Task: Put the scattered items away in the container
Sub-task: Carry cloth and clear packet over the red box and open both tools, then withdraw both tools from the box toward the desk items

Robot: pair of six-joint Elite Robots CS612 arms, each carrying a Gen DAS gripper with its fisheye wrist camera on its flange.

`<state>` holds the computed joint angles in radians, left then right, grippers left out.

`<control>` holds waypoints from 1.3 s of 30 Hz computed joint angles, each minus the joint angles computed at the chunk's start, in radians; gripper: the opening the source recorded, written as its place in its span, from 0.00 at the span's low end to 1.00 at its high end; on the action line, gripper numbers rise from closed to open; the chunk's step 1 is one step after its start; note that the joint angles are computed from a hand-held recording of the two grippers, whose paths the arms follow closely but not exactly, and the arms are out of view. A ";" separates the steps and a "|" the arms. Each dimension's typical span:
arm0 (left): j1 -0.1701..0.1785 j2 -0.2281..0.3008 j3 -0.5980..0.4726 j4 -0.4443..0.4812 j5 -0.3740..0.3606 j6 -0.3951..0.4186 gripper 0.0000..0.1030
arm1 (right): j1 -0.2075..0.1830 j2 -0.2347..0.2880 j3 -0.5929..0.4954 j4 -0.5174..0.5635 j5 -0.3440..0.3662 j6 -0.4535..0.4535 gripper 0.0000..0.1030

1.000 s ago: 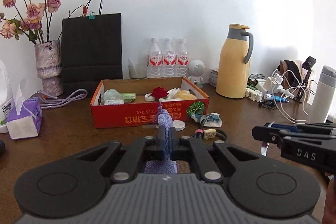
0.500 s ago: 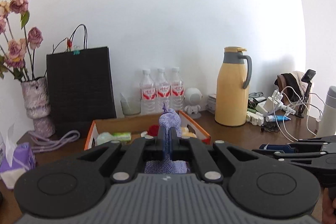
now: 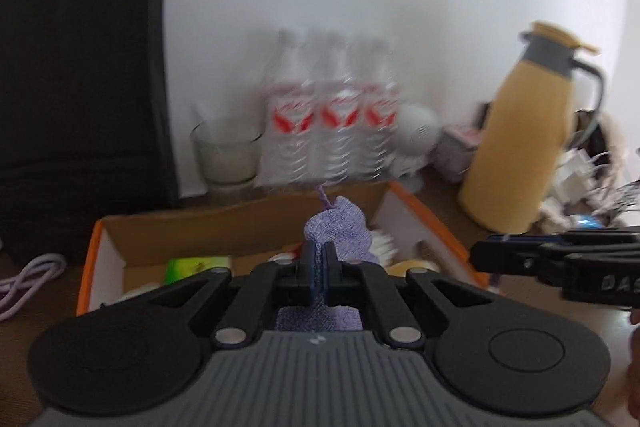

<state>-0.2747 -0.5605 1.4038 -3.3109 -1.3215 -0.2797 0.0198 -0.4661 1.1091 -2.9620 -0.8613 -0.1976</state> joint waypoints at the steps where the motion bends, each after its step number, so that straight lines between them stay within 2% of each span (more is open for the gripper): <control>1: 0.009 0.009 -0.018 0.068 0.014 -0.025 0.04 | 0.010 0.021 -0.049 0.085 -0.007 -0.018 0.19; 2: 0.018 0.018 -0.028 0.106 0.014 -0.029 0.04 | 0.021 0.041 -0.087 0.146 -0.024 -0.029 0.19; 4: 0.025 0.031 -0.033 0.143 0.031 0.041 0.05 | 0.044 0.077 -0.164 0.254 -0.063 -0.072 0.19; 6: 0.016 0.042 -0.039 0.171 0.122 0.119 0.07 | 0.066 0.118 -0.253 0.374 -0.114 -0.094 0.20; 7: 0.010 0.048 -0.038 0.156 0.160 0.160 0.17 | 0.075 0.135 -0.288 0.412 -0.135 -0.096 0.20; 8: 0.007 0.054 -0.034 0.109 0.183 0.207 0.41 | 0.082 0.151 -0.317 0.442 -0.156 -0.101 0.22; 10: 0.009 0.057 -0.015 0.008 0.162 0.267 0.72 | 0.094 0.167 -0.344 0.460 -0.203 -0.126 0.20; 12: 0.014 0.048 -0.002 -0.042 0.117 0.283 0.75 | 0.101 0.164 -0.341 0.440 -0.237 -0.140 0.25; 15: 0.014 0.021 0.020 -0.049 0.127 0.216 0.75 | 0.095 0.144 -0.318 0.413 -0.227 -0.107 0.45; 18: 0.019 -0.021 0.055 -0.029 0.098 0.114 0.77 | 0.091 0.108 -0.271 0.372 -0.248 -0.092 0.47; 20: 0.013 -0.049 0.080 0.023 0.130 0.023 0.95 | 0.085 0.075 -0.224 0.351 -0.253 -0.080 0.50; 21: 0.006 -0.061 0.089 0.054 0.166 -0.014 0.97 | 0.081 0.056 -0.194 0.333 -0.251 -0.076 0.57; 22: -0.001 -0.071 0.099 0.083 0.197 -0.040 0.97 | 0.078 0.037 -0.162 0.313 -0.252 -0.076 0.65; 24: -0.010 -0.097 0.136 0.110 0.214 -0.088 0.98 | 0.069 -0.003 -0.084 0.248 -0.261 -0.095 0.71; 27: -0.028 -0.132 0.208 0.082 0.259 -0.194 1.00 | 0.059 -0.052 0.013 0.165 -0.321 -0.115 0.71; 30: -0.056 -0.165 0.290 0.051 0.328 -0.300 1.00 | 0.039 -0.099 0.126 0.039 -0.317 -0.111 0.71; 32: -0.079 -0.178 0.349 -0.028 0.378 -0.336 1.00 | 0.020 -0.121 0.209 -0.096 -0.260 -0.108 0.73; 34: -0.111 -0.174 0.397 -0.142 0.467 -0.362 1.00 | 0.005 -0.124 0.280 -0.276 -0.215 -0.086 0.74; 37: -0.162 -0.159 0.445 -0.290 0.576 -0.336 1.00 | -0.007 -0.114 0.369 -0.537 -0.175 -0.095 0.75; 39: -0.195 -0.153 0.475 -0.368 0.615 -0.307 1.00 | -0.015 -0.117 0.418 -0.635 -0.150 -0.071 0.75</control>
<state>-0.4693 -0.7135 1.8787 -3.6786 -0.7064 -0.5864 0.0046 -0.5832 1.5275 -3.5968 -1.0109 -0.2688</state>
